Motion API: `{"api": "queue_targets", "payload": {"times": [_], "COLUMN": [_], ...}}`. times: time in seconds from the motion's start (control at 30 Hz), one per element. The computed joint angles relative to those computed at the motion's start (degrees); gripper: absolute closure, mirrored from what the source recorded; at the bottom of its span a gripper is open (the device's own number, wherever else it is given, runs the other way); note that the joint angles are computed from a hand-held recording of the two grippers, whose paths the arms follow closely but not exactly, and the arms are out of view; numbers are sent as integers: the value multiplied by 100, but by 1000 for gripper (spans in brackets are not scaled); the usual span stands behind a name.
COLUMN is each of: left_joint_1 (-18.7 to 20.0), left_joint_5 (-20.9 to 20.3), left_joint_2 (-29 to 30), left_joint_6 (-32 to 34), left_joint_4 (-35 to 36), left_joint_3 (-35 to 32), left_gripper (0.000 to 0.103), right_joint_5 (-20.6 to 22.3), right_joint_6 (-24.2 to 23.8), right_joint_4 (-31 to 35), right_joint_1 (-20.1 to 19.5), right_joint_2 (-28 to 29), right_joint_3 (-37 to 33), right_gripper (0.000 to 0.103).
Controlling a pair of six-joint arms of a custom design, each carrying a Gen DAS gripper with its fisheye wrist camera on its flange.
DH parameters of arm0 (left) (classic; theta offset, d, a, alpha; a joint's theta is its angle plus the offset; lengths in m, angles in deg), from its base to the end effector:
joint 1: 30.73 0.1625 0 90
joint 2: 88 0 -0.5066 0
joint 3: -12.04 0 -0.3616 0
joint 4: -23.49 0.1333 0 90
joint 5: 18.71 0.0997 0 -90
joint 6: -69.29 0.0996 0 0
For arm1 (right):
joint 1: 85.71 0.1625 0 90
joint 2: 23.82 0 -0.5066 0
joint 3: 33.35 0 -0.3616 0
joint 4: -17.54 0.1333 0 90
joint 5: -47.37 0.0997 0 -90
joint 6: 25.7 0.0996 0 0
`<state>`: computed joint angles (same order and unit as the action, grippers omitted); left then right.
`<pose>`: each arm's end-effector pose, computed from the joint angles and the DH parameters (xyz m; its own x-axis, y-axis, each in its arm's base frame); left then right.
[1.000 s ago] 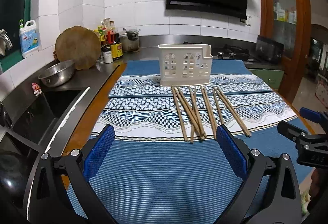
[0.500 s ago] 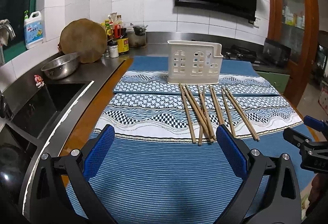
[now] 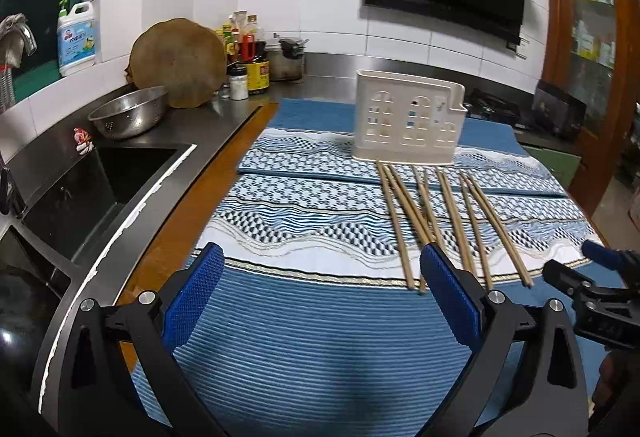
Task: Organize utensils
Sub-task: 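Move the right gripper down toward the wooden chopsticks while the left gripper follows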
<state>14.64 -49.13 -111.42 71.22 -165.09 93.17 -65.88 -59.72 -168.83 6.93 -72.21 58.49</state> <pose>-0.3824 -0.6994 0.0853 -0.7384 -0.0277 -0.6738 0.5564 0.5394 -0.6320 0.1276 -0.7269 0.3170 -0.7572 -0.1113 0.6436 -0.5446 0.6515 -0.5281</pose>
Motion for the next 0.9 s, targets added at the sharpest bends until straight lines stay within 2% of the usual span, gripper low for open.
{"api": "queue_targets", "payload": {"times": [0.27,0.53,0.77,0.83,0.9], "left_joint_1": [206,442,554,575,586], "left_joint_5": [-27,-211,-354,-435,-494], "left_joint_2": [32,43,96,99,100], "left_joint_6": [65,-53,-72,-94,-139], "left_joint_4": [1,123,223,302,362], "left_joint_3": [-159,-273,-370,-393,-401], "left_gripper": [6,7,7,13,14], "right_joint_5": [196,459,524,530,587], "right_joint_6": [417,1077,1406,1465,1590], "right_joint_4": [1129,2387,2645,2665,2733], "right_joint_1": [30,-2,-46,-55,-84], "right_joint_2": [472,995,1196,1229,1246], "right_joint_3": [-818,-1880,-2292,-2357,-2420], "right_gripper": [41,76,87,91,91]}}
